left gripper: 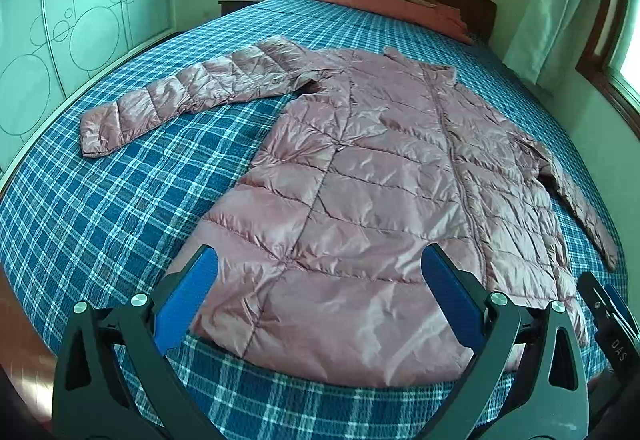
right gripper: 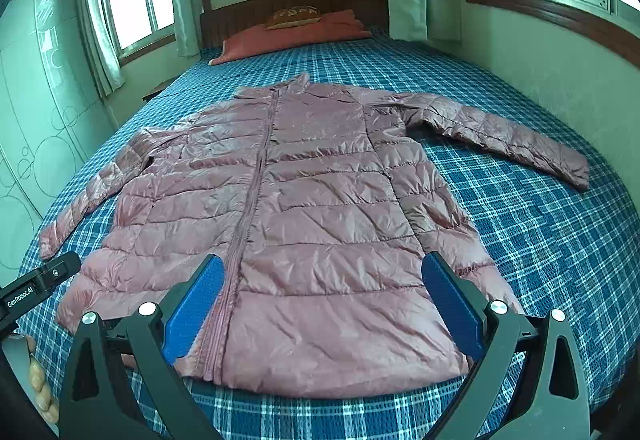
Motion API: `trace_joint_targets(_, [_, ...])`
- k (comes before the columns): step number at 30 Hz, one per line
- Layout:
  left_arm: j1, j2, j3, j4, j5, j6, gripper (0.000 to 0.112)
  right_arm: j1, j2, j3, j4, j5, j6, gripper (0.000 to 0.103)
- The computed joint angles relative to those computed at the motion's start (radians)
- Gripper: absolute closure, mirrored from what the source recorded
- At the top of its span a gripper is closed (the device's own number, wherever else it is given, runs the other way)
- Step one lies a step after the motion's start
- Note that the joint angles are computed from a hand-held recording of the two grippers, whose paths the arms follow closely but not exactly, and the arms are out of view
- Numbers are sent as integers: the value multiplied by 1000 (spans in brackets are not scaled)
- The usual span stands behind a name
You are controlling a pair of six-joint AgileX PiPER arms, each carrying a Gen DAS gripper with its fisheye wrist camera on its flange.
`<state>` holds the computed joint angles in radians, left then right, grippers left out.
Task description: Fold large clothes
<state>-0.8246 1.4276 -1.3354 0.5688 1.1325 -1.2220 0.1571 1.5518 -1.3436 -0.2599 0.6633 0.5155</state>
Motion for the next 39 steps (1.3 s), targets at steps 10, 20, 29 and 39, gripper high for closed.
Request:
trace_joint_targets(10, [449,-1,141,-205,-257,118,41,-361,160,-100,432,-59,-320,19])
trace_joint_targets(20, [707,15,265,-263,-420,61,46,-705,357,-257,966,-29,-598,35])
trace_joint_targets(29, [737,-95,457,-116,-663,-227,39,-878,550,-415,1189,-86,-579,34])
trace_joint_targets(39, [553,-6,323,155,-294,-399,39,-906,630,-520,1208,-202,-538,34])
